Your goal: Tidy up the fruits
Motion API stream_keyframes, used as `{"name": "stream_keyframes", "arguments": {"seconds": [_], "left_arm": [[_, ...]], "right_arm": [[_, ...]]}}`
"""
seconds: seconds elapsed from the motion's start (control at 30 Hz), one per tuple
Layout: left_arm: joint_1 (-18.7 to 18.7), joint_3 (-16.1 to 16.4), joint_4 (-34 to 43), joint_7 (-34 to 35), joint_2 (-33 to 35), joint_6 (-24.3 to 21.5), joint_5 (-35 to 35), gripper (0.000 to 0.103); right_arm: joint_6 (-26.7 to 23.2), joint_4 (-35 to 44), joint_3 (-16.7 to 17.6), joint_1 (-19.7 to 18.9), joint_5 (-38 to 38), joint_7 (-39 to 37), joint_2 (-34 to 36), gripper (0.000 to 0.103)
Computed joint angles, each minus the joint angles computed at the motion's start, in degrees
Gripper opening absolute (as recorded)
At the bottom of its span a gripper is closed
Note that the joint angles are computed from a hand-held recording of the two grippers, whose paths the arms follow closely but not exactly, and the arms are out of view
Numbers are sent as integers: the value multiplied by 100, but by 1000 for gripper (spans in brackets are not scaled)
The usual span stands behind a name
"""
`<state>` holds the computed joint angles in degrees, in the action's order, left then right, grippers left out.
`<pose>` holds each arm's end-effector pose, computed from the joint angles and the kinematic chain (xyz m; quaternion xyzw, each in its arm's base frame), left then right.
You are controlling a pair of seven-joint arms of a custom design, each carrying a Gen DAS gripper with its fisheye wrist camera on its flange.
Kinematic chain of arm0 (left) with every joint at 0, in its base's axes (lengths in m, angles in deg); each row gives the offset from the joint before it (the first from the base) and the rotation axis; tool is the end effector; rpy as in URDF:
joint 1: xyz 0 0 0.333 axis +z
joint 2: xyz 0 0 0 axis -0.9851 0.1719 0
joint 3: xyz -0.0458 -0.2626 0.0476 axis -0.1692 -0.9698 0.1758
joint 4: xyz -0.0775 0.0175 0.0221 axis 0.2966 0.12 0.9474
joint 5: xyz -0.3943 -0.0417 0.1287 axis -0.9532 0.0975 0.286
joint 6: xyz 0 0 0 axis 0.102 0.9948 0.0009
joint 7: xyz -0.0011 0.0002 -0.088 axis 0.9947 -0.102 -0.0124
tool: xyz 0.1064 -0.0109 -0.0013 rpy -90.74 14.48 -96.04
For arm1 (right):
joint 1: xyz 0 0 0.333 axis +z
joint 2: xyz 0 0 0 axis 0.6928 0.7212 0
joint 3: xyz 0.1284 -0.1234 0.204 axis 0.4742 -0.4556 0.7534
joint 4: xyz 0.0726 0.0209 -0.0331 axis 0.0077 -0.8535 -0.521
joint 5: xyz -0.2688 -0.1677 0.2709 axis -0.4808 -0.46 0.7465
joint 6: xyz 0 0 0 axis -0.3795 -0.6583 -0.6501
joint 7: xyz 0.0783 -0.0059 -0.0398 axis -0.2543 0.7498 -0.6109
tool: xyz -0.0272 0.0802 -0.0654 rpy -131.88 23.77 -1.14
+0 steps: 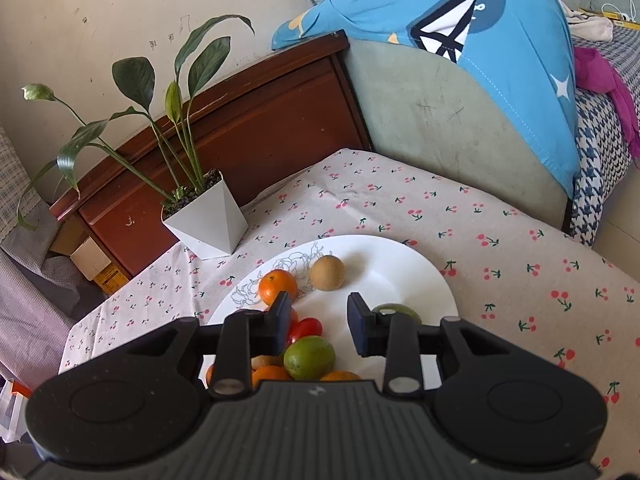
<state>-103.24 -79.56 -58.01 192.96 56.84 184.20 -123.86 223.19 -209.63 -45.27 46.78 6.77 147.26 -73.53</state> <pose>0.4590 -0.2010 0.4783 -0.5230 0.7260 -0.4249 0.1372 0.4442 0.1068 0.4767 -0.4843 0.7383 -0.2242 0.4124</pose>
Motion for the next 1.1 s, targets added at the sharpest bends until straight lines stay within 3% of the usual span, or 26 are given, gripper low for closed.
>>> {"name": "stream_keyframes", "arguments": {"seconds": [0.2, 0.43, 0.57, 0.73, 1.1], "left_arm": [[51, -23, -10, -136, -52, -55, 29, 38], [379, -259, -17, -808, -130, -277, 588, 41], [562, -375, 2, -1213, -194, -477, 983, 52], [612, -390, -7, -1493, -308, -660, 1276, 54], [970, -591, -57, -2301, -666, -1171, 2094, 79]], "right_arm": [[6, -24, -27, 64, 29, -35, -45, 35], [-173, -24, 104, -2, -21, 8, -167, 37], [-422, -13, 223, -68, -139, 100, -296, 39], [-789, -45, 300, -73, -311, 249, -554, 41], [-1781, -357, 468, 36, -478, 1017, -1393, 59]]}}
